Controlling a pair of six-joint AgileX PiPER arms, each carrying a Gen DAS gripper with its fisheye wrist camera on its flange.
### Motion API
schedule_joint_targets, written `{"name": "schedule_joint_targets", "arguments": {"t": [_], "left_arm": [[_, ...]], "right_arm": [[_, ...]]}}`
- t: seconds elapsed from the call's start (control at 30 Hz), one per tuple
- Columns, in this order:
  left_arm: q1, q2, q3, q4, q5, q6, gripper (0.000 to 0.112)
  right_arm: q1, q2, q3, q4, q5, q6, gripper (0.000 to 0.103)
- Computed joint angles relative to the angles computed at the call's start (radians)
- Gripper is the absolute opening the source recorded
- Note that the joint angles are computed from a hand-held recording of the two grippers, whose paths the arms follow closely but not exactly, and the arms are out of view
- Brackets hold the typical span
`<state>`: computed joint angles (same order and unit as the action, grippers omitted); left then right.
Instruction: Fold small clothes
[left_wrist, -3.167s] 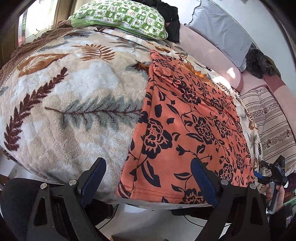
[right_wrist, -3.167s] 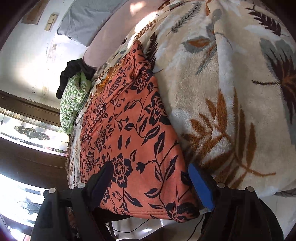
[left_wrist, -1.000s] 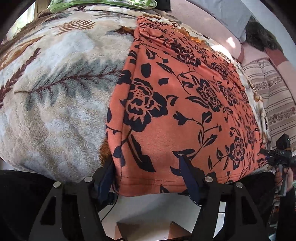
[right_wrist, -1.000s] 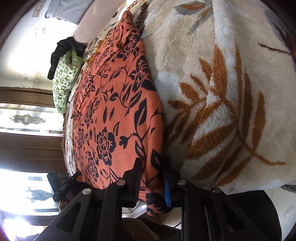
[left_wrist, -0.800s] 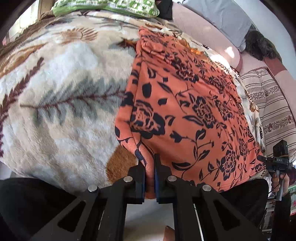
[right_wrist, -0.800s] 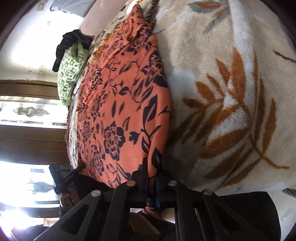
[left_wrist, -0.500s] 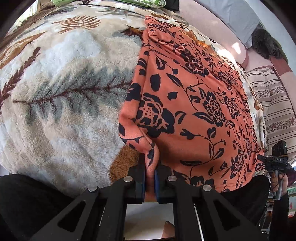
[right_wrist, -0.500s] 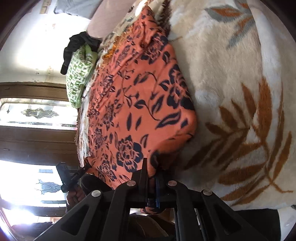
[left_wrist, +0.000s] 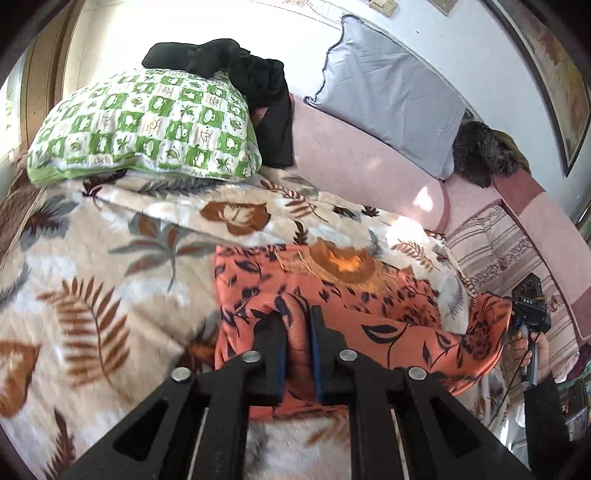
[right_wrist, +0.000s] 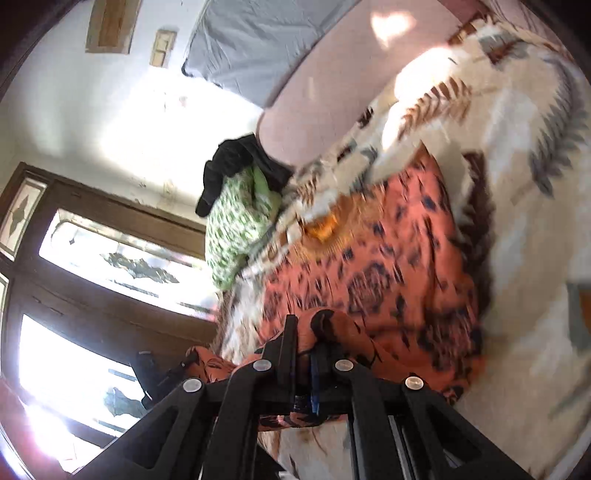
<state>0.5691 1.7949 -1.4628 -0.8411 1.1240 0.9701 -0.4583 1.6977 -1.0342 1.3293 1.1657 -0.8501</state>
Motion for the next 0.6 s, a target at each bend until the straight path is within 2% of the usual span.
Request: {"name": "schedule_joint_targets", "arguments": {"t": [0.03,0.07,0.13,0.17,0.2,0.3,0.4,0.5,0.53,0.57,0.6], "left_arm": [[-0.063,0.066,-0.053,0.058,-0.078,-0.06,0.06],[-0.118,0.126,-0.09,0.138,-0.17,-0.139,0.094],[-0.169,0.205,-0.096,0.227,-0.338,-0.208,0.095],[-0.17,0.225,-0.086,0.25,-0.377,-0.226,0.095],[-0.154,0.228,-0.065,0.232,-0.38,-0.207,0.095],[-0.047,0.152,0.085,0.041,-0.325,0.05,0.095],[0.026,0.08,0.231,-0.031,-0.242,0.243,0.095],[-0.015,0.093,0.285,0.025,-0.25,0.205,0.095],[-0.042,0.117,0.281,0.057,-0.258,0.161,0.095],[-0.069,0.131,0.282,0.081,-0.282,0.114,0.089],[-0.091,0.112,0.314,0.08,-0.345,0.107,0.059]], "right_arm": [[0.048,0.072,-0.09,-0.014,-0.061,0.036,0.015],[0.104,0.131,-0.164,-0.068,-0.15,0.098,0.023],[0.156,0.189,-0.191,-0.136,-0.318,0.2,0.079],[0.162,0.192,-0.158,-0.11,-0.345,0.191,0.079],[0.144,0.192,-0.122,-0.084,-0.333,0.142,0.079],[0.152,0.118,-0.006,-0.152,-0.4,0.039,0.079],[0.145,0.088,0.054,-0.238,-0.425,-0.016,0.079],[0.18,0.122,0.03,-0.295,-0.466,-0.014,0.079],[0.185,0.15,0.007,-0.303,-0.446,0.001,0.077],[0.196,0.179,-0.018,-0.326,-0.424,0.037,0.074],[0.224,0.184,-0.032,-0.375,-0.44,0.095,0.066]]}}
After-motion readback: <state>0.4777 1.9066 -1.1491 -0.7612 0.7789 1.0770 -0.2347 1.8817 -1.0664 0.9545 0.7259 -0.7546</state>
